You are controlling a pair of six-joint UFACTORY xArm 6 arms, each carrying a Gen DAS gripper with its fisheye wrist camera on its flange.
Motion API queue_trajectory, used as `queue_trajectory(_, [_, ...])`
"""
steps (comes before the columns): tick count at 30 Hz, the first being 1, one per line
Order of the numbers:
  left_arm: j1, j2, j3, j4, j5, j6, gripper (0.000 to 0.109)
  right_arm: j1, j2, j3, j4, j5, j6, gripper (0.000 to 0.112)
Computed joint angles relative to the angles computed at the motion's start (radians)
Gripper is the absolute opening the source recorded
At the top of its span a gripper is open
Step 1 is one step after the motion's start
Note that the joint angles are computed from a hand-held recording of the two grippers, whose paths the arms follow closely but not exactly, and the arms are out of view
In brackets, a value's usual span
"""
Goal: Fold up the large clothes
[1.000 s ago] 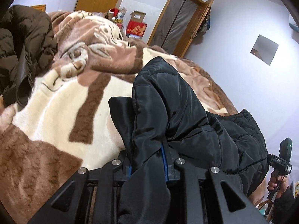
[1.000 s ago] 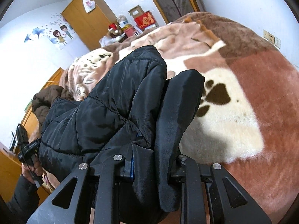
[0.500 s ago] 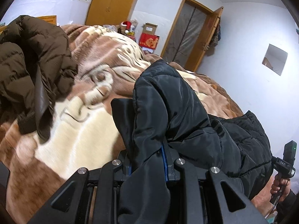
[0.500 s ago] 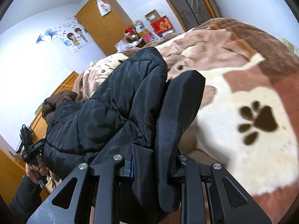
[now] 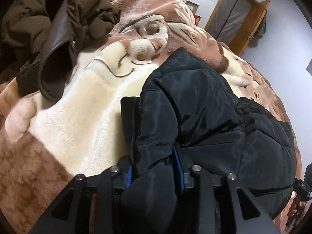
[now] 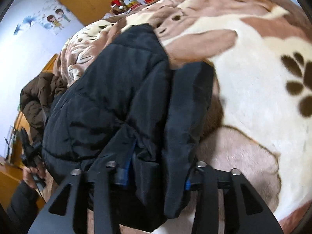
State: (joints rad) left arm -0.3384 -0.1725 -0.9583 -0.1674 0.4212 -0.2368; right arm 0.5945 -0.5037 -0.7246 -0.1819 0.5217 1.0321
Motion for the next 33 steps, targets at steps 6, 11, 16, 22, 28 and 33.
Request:
queue_trajectory(6, [0.018,-0.076,-0.001,0.125,0.06,-0.104,0.047,0.022,-0.07,-0.054,-0.05,0.154,0.003,0.053])
queue_trajectory(11, [0.017,-0.097,-0.054,0.306,0.04,-0.23,0.054,0.083,-0.056,-0.172,-0.306,0.308,0.128,0.053])
queue_trajectory(16, [-0.035,0.076,-0.226,0.31,0.045,-0.177,0.055,0.05,0.116,-0.329,-0.324,0.266,0.021,0.053])
queue_trajectory(22, [-0.057,0.243,-0.323,0.427,0.068,-0.265,0.06,0.008,0.305,-0.433,-0.227,0.299,-0.118,0.052])
queue_trajectory(28, [-0.057,0.224,-0.317,0.438,0.071,-0.279,0.061,0.001,0.269,-0.384,-0.226,0.285,-0.082,0.052])
queue_trajectory(33, [-0.092,0.009,-0.126,0.476,-0.008,-0.332,0.061,0.097,0.143,-0.34,-0.337,0.347,0.02,0.052])
